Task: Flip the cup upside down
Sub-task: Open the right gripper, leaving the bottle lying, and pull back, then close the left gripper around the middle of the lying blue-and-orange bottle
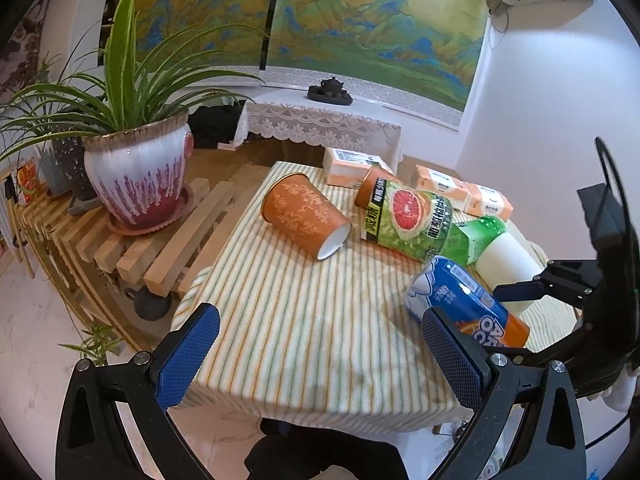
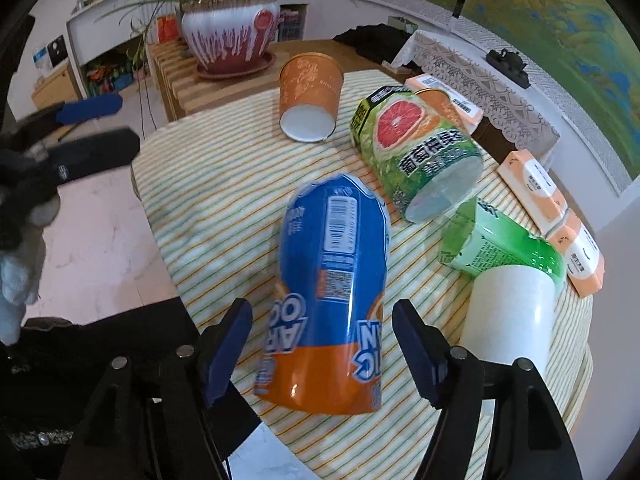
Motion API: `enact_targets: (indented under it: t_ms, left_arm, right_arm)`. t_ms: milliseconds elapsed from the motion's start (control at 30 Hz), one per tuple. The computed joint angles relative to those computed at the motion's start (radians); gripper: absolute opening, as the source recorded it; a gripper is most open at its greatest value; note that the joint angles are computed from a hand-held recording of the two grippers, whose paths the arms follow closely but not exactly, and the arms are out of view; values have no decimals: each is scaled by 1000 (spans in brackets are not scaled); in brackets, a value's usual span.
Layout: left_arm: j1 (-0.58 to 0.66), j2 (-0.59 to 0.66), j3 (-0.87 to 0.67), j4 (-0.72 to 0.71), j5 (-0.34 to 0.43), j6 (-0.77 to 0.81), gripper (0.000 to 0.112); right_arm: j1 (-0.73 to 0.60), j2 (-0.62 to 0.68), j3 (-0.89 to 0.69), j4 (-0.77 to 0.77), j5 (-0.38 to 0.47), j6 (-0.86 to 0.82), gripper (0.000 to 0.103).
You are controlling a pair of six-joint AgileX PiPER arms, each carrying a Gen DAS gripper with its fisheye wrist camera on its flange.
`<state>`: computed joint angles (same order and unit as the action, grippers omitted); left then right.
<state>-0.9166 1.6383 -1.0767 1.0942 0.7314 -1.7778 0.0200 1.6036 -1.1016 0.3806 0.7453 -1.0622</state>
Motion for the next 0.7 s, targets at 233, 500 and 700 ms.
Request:
enact_targets:
  t_ms: [233,500,700]
  left_arm:
    - [-9,17,-39,-27,-6,37,102]
    - [55,44,-116,-193,-109,173,102]
    - [108,147,-270,-459,-175,411,102]
  right_arm:
    - [-69,-88,44,112,31,-95,76]
    - [-233,-253,184,299,36,-200,76]
    - [-368,-457,392,460,-93,-229,76]
